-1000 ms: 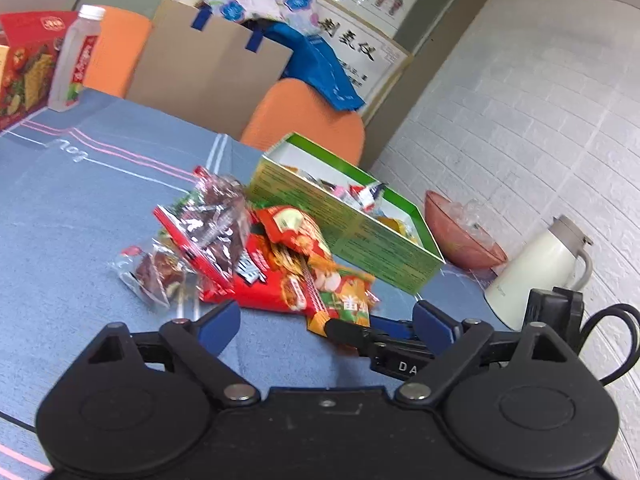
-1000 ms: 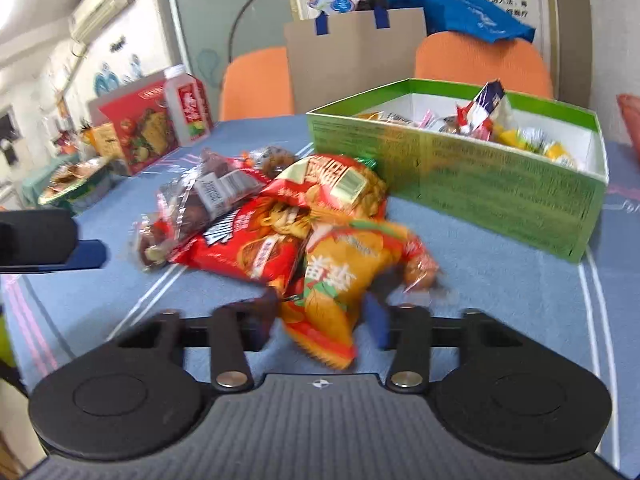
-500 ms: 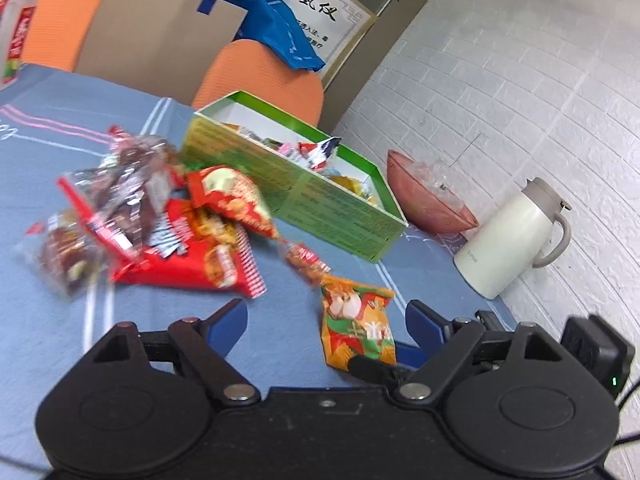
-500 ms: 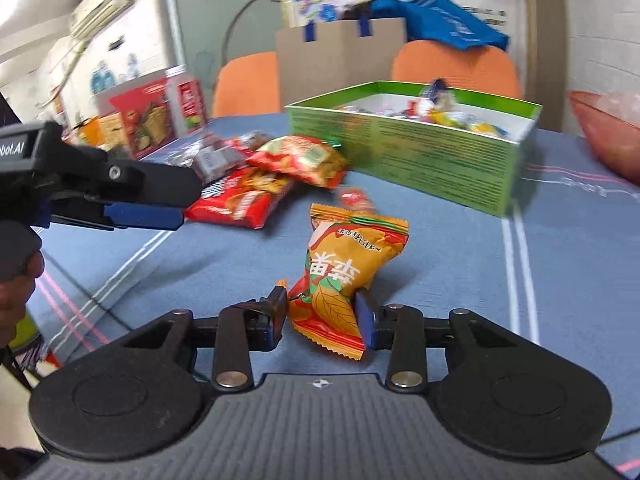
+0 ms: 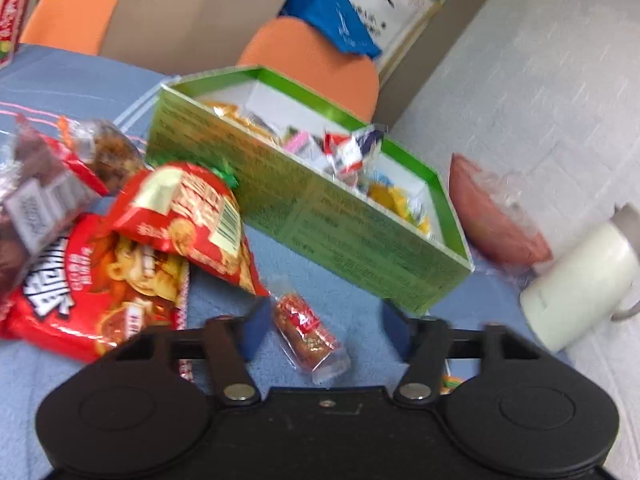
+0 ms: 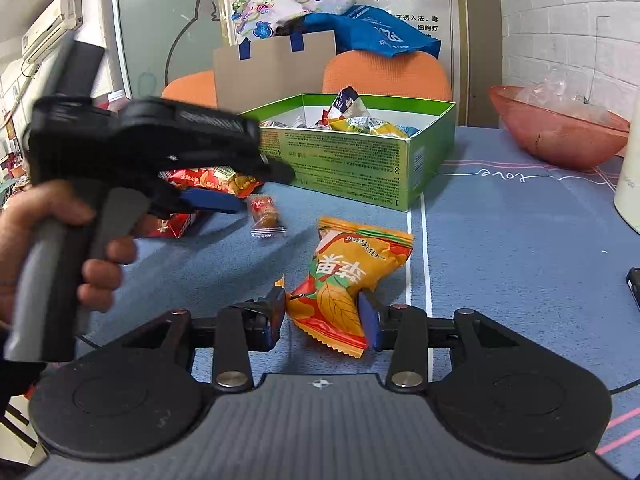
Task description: Organize snacks
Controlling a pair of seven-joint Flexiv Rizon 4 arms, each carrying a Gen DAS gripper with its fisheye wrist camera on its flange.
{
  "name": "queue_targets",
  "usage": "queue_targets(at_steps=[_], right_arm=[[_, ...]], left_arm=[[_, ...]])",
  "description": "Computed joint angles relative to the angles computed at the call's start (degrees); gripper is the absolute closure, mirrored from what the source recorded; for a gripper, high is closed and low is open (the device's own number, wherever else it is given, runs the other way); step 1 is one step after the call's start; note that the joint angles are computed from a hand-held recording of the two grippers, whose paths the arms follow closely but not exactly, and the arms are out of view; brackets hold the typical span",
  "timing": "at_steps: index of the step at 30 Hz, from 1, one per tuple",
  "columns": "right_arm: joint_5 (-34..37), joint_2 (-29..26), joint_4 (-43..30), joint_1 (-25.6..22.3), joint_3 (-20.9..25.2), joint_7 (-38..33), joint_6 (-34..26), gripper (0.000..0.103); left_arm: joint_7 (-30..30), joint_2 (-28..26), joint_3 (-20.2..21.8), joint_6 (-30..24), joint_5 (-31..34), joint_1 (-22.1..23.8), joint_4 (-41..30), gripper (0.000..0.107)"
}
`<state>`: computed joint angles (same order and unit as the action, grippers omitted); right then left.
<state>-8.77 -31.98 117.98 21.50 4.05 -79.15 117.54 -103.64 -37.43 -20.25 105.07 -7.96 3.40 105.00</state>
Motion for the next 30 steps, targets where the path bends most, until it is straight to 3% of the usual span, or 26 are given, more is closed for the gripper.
queue_targets(at_steps=[2,3,6,7,8,11,16,17,18,20,24,30], right_arm=[[0.1,-0.3,-0.2,-0.1,0.1,0.0,0.4,0.030],[0.0,-0.4,-0.2,-0.3,0.3,0.2,0.5,0.028],[-0.9,-0.9,-0.7,-1.6,1.3,1.2,0.2,0.014],[-1.2,-1.1,-1.0,-1.9,1.5,1.6,0.0,0.011],[-1.5,-1.2,-1.1,-2.2,1.8,2.0,0.0,0.008],[-1.2,-1.6,-1.8,-2.0,1.7,3.2,0.1,0.004],[1.7,-2.2,-3.5,0.9,-1.0,4.0,-0.6,0.004],[1.4,-2.4,-3.7,0.6,-0.8,4.1,-0.7,0.015],[1.0,-2.6,-3.7,0.2,-0.5,4.0,-0.7,0.033],[0.3,-3.0,-3.5,-0.2,-0.3,3.5,0.2,0.036],[-1.2,-3.5,-3.3,-3.2,2.5,5.4,2.4,0.057],[-0.2,-2.8,-3.6,-1.1,0.0,4.2,4.5,0.063]], left_arm=[[1.6,-0.4,-1.8,-1.4,1.4,1.8,0.1,0.104],[2.0,-0.8,-4.0,-0.3,2.3,3.7,1.0,0.098],[2.0,0.2,-7.5,0.1,3.9,7.4,3.5,0.099],[1.8,0.6,-7.2,0.3,3.8,7.3,3.8,0.096],[1.6,0.8,-6.5,0.4,3.7,6.8,3.8,0.088],[1.2,0.5,-4.3,0.3,3.1,4.8,2.5,0.054],[4.1,-0.6,-3.8,-2.3,3.0,3.4,0.2,0.054],[4.8,-0.6,-2.9,-2.1,3.0,2.5,0.0,0.054],[5.6,-0.6,-2.2,-2.2,3.0,1.8,-0.3,0.055],[7.6,-1.2,-3.8,-2.8,3.5,3.1,-0.5,0.057],[8.7,-2.2,-11.3,-1.6,4.3,9.1,1.2,0.057],[7.9,-1.9,-17.6,1.5,8.1,14.5,2.5,0.057]])
